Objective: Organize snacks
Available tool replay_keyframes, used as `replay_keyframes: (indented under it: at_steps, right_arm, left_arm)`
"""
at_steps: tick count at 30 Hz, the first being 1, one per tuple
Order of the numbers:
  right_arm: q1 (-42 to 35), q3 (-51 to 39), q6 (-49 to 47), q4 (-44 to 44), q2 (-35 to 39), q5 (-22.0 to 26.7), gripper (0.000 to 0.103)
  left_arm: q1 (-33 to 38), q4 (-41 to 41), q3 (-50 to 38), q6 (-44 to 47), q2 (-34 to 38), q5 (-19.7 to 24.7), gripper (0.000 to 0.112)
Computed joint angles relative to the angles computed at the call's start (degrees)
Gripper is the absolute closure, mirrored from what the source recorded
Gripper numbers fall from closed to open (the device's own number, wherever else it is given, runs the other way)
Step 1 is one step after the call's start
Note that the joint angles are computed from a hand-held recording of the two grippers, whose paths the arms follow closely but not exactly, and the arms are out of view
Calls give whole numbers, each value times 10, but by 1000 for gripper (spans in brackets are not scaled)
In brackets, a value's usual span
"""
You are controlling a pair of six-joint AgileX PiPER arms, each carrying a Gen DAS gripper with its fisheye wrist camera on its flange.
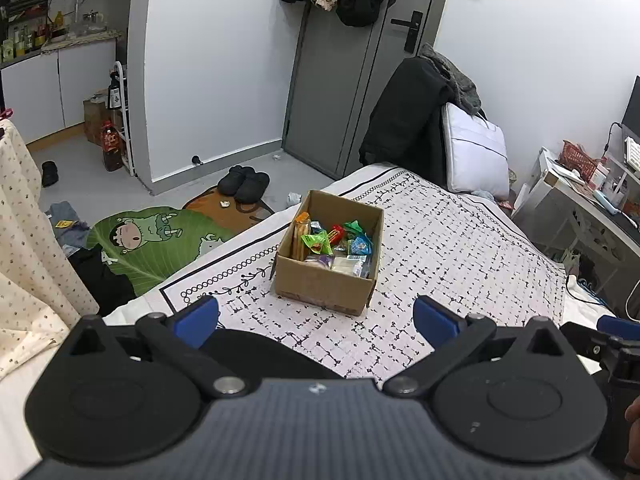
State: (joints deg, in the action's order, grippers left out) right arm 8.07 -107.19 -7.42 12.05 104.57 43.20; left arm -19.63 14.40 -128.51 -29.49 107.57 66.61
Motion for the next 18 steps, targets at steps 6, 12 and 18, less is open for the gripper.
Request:
replay_keyframes:
  at_steps: [6, 12, 18]
  right_arm:
    - [-3, 3, 0, 3, -2, -1, 0]
    - [-4, 0, -3, 6, 0, -1, 0]
    - [-3, 5, -2, 6, -2, -4, 0]
  left_arm:
    - [-1, -1, -7, 3, 4, 4, 9]
    - [-3, 2, -6, 2, 4, 4, 9]
    - [-4, 5, -11, 0, 6, 9, 9]
